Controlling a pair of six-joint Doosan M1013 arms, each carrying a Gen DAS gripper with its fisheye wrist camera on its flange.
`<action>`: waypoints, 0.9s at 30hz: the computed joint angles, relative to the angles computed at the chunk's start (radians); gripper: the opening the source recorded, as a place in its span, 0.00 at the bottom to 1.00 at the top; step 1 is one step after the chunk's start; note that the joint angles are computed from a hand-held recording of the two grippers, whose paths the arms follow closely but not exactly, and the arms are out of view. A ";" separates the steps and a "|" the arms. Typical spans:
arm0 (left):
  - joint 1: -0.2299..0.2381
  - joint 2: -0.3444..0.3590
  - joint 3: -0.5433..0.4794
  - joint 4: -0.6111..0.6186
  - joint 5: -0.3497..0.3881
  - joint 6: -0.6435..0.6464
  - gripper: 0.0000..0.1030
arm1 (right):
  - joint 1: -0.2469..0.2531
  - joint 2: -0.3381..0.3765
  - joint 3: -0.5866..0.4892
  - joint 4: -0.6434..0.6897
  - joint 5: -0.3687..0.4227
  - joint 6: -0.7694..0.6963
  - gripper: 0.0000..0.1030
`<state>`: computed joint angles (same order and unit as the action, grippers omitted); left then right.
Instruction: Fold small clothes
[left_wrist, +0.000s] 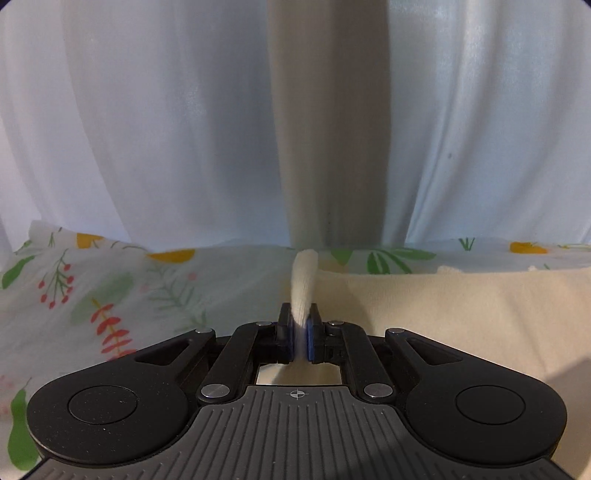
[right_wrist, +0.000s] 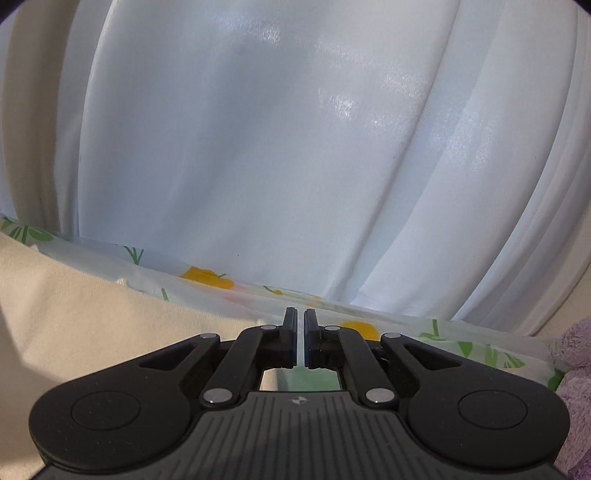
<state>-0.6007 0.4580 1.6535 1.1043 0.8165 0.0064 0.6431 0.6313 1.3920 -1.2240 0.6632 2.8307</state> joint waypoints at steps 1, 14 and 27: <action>0.002 0.005 -0.001 -0.020 0.001 0.013 0.11 | -0.005 0.003 -0.006 0.054 -0.002 -0.029 0.03; -0.033 -0.055 0.042 -0.038 -0.067 -0.019 0.58 | -0.004 -0.091 0.145 0.117 -0.324 -0.016 0.24; -0.049 -0.056 0.090 -0.011 -0.009 -0.075 0.79 | 0.026 -0.090 0.184 -0.085 -0.071 0.198 0.31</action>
<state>-0.6499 0.4024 1.7437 1.0931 0.8077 -0.0685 0.6696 0.5413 1.5758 -1.3090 0.5923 3.0290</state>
